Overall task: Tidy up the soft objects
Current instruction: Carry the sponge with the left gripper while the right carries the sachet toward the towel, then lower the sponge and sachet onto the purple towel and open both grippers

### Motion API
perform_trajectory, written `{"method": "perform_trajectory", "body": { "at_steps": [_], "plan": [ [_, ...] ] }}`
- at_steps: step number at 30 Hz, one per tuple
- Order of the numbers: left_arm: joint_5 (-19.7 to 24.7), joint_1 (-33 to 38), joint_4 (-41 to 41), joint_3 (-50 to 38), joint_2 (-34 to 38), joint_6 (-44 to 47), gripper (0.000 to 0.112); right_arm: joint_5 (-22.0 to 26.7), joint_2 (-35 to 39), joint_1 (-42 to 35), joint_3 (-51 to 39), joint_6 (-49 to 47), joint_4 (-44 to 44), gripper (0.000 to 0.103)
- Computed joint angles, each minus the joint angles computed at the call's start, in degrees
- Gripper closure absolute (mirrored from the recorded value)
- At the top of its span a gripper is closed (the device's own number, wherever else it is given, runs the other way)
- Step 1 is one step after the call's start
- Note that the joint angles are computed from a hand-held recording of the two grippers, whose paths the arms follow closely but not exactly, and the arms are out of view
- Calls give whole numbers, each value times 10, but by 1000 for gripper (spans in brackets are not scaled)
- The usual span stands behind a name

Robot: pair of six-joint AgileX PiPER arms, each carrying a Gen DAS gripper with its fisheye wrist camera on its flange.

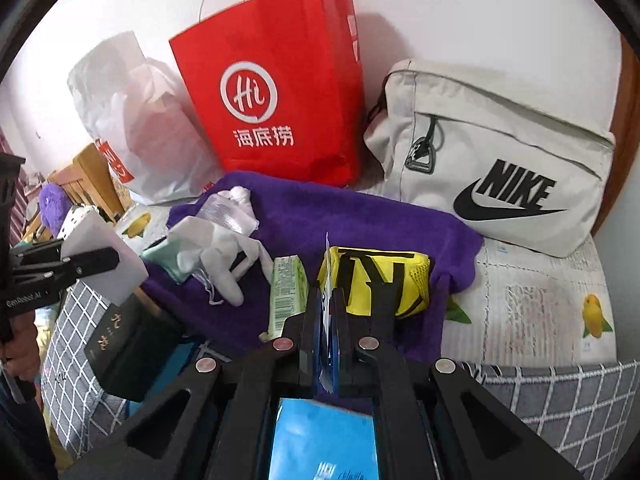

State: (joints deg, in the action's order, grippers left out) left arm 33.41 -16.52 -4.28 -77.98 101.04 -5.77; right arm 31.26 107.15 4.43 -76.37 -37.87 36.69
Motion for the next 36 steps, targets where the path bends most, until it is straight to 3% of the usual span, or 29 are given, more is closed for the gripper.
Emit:
{"method": "perform_trajectory", "body": {
  "at_steps": [9,22,28,32,36],
  "plan": [
    [23,6,-21,-63,55,28,79,57,89,-7,-85,1,-9,99],
    [51,-11,-30,-126,113,38,79,87,122,-8,-110,11,-34,94],
    [71,-23,-42,-173,145,49,79,69,118,-7,-101,23,-65,85],
    [89,-33,-52,-211,172,58,79,31,103,-8,-76,29,-80,57],
    [109,-42,-57,-255,201,64,79,4,82,-15,-50,13,-65,55]
  ]
}}
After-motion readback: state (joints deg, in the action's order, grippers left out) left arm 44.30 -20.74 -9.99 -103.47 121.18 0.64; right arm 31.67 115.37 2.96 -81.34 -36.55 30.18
